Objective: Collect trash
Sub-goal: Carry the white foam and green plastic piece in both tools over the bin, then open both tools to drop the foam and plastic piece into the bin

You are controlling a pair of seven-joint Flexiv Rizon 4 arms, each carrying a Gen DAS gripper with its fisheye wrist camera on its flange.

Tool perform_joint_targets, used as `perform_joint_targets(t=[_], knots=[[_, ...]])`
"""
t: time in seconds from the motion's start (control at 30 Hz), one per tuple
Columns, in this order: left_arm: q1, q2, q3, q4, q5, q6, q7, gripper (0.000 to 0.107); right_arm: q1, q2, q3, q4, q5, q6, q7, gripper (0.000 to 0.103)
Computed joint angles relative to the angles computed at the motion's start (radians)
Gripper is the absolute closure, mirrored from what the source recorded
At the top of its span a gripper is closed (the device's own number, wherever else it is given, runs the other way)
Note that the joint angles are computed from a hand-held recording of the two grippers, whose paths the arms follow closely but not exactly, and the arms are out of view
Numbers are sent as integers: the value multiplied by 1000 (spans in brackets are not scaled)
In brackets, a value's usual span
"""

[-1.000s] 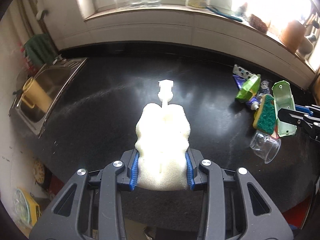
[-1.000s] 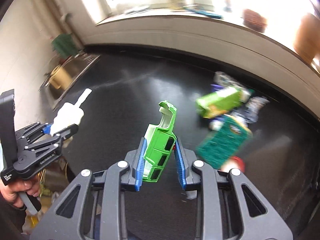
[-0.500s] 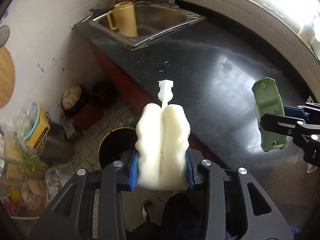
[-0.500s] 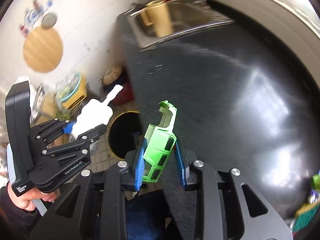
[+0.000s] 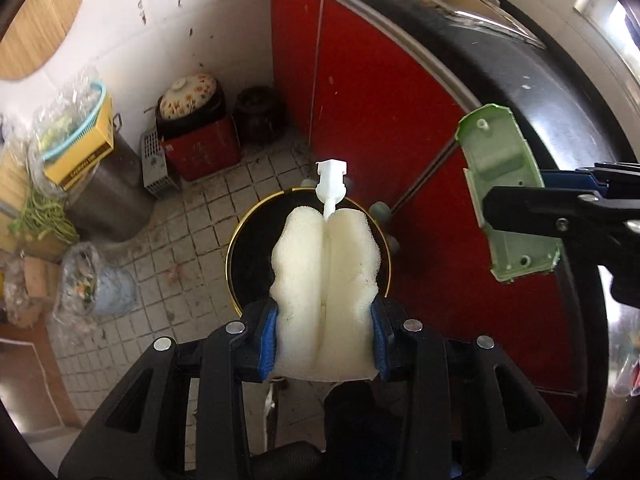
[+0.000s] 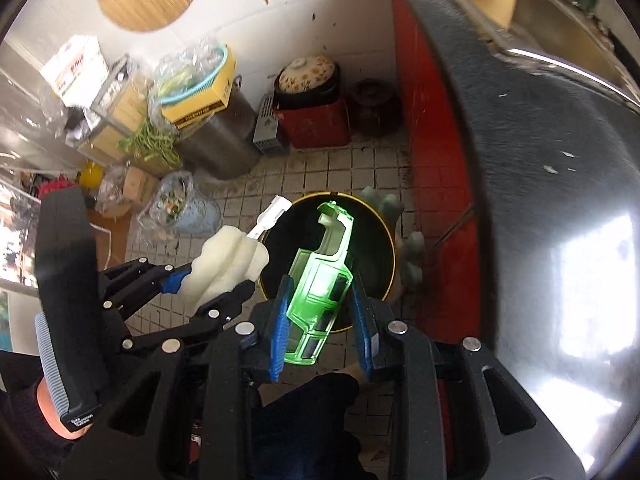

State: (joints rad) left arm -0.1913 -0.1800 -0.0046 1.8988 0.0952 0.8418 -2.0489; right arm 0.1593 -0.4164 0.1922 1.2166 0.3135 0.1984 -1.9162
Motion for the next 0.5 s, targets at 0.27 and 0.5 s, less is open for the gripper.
perform_joint_targets(t=[0.27,0.5], knots=[[18,-65,7,39,-49,67,20,70,39,-89,2,-35,-53,-14,16,75],[11,-86,24,37,-27,82,26,44,49,-127,8,-75,-65,-16,27,45]])
